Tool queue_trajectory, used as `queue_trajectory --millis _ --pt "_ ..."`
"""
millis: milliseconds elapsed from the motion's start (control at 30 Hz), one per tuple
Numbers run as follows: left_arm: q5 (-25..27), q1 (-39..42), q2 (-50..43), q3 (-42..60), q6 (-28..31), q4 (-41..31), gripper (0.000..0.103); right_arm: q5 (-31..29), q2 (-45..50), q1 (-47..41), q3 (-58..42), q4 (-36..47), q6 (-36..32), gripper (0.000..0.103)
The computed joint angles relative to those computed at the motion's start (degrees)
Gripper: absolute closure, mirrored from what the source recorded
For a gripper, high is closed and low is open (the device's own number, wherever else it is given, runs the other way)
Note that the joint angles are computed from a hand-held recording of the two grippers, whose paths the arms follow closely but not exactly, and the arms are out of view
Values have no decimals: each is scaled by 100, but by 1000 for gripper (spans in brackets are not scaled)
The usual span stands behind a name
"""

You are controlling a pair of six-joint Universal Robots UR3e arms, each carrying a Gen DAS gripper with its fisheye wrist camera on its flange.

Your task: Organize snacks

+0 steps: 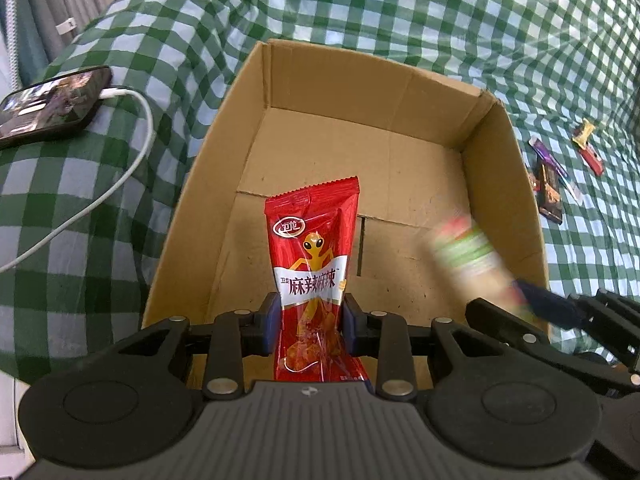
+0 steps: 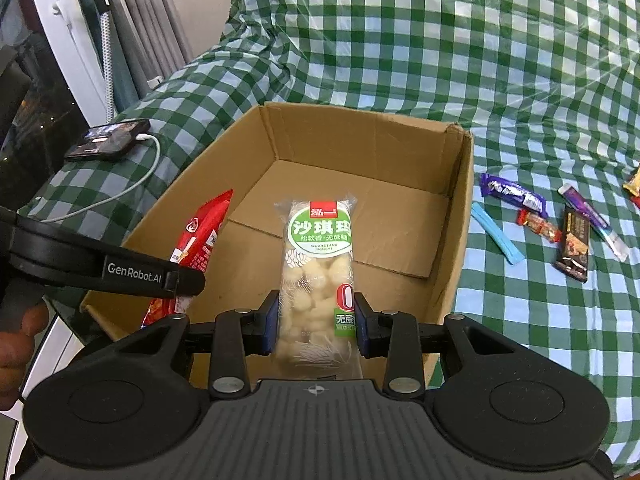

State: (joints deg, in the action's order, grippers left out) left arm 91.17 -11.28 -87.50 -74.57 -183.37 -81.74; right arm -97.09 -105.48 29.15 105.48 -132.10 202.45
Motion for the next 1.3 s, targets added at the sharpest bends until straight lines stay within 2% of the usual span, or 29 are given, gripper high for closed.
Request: queue_trajectory --millis 33,67,100,133,167,267,433,567,767,1067,1300 --pt "18 -4 -20 0 13 22 55 -66 55 22 -17 -30 12 54" --pt "40 -6 -34 1 2 38 33 -147 100 55 -46 -27 36 46" --pt "76 -10 -21 -20 -9 81 11 -248 135 109 -64 -41 76 33" --pt "171 -38 26 -75 -52 158 6 -314 139 137 -48 -78 95 27" --pt "351 -107 118 -187 -134 307 1 -381 148 178 -58 -90 115 26" --pt "618 -186 330 -344 -167 353 0 -442 60 220 -71 45 179 19" --pt "455 -99 839 -422 -278 -388 0 -610 -151 541 -182 543 532 11" --pt "540 -346 1289 -472 -522 -783 0 -929 -340 1049 -329 975 841 8" --pt "874 -985 1705 -210 -925 -1084 0 -1820 -467 2016 -732 1575 1429 6" --pt "1802 -2328 1918 174 -1874 -1333 0 -3324 -330 3599 -1427 2512 2475 3" --pt "2617 -3308 1860 610 -2645 -1710 0 -4237 -75 4632 -1936 3280 3438 3"
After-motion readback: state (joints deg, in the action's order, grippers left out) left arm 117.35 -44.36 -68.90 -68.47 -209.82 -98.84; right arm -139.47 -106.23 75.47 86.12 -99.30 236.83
